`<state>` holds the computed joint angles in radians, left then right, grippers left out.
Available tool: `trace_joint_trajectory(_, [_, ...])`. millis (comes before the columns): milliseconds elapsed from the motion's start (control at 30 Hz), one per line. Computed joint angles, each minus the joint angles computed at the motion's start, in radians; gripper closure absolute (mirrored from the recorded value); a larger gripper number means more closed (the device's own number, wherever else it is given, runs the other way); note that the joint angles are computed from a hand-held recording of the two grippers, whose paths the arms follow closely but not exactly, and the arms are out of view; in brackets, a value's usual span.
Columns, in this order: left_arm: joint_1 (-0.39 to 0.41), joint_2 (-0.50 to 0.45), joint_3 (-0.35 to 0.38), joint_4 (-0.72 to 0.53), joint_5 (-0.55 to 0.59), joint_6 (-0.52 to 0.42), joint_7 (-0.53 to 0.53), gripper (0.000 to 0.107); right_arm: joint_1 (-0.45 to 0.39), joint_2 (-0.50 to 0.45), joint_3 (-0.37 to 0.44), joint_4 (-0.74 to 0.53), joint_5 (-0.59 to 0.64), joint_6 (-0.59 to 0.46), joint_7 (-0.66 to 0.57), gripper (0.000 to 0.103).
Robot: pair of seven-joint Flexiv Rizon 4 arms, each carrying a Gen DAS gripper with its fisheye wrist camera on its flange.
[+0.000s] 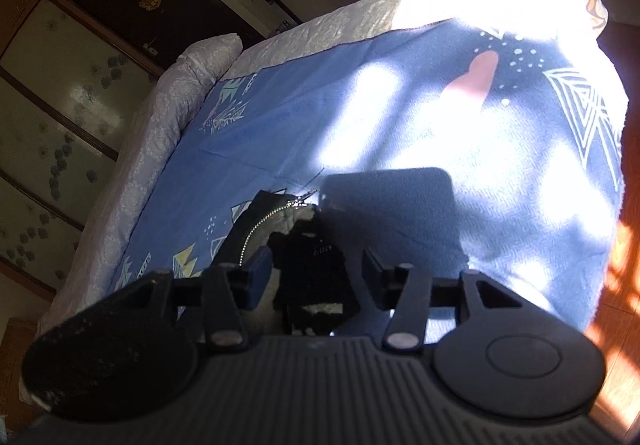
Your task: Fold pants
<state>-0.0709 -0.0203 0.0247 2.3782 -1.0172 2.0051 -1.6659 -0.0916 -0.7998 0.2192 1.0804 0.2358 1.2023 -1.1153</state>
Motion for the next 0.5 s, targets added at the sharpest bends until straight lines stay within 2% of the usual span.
trace_joint_trajectory(67, [-0.02,-0.022,-0.023,-0.032,-0.091,-0.01,0.091,0.065,0.001,-0.067,0.007,-0.111,0.005,-0.071,0.036,0.049])
trace_joint_trajectory(167, [-0.057,-0.066,-0.036,-0.089,-0.218,-0.05,0.209,0.065,-0.013,-0.153,0.065,-0.264,0.066,-0.153,0.042,0.05])
trace_joint_trajectory(200, [-0.071,-0.077,-0.037,-0.099,-0.244,-0.064,0.23,0.065,-0.014,-0.17,0.077,-0.298,0.085,-0.168,0.033,0.067])
trace_joint_trajectory(233, [-0.093,-0.089,-0.04,-0.122,-0.32,-0.07,0.296,0.065,-0.006,-0.172,0.066,-0.314,0.09,-0.172,0.034,0.079])
trace_joint_trajectory(300, [-0.112,-0.107,-0.055,-0.158,-0.424,-0.074,0.391,0.065,-0.002,-0.15,0.067,-0.305,0.109,-0.132,-0.009,0.082])
trace_joint_trajectory(367, [-0.112,-0.114,-0.077,-0.18,-0.481,-0.068,0.453,0.065,-0.026,-0.097,0.109,-0.255,0.163,-0.081,-0.073,0.092])
trace_joint_trajectory(433, [-0.106,-0.117,-0.102,-0.197,-0.533,-0.053,0.505,0.063,-0.059,-0.036,0.148,-0.182,0.23,-0.033,-0.119,0.092])
trace_joint_trajectory(500, [-0.096,-0.119,-0.12,-0.205,-0.561,-0.05,0.525,0.062,-0.077,0.034,0.152,-0.074,0.271,0.026,-0.159,0.092])
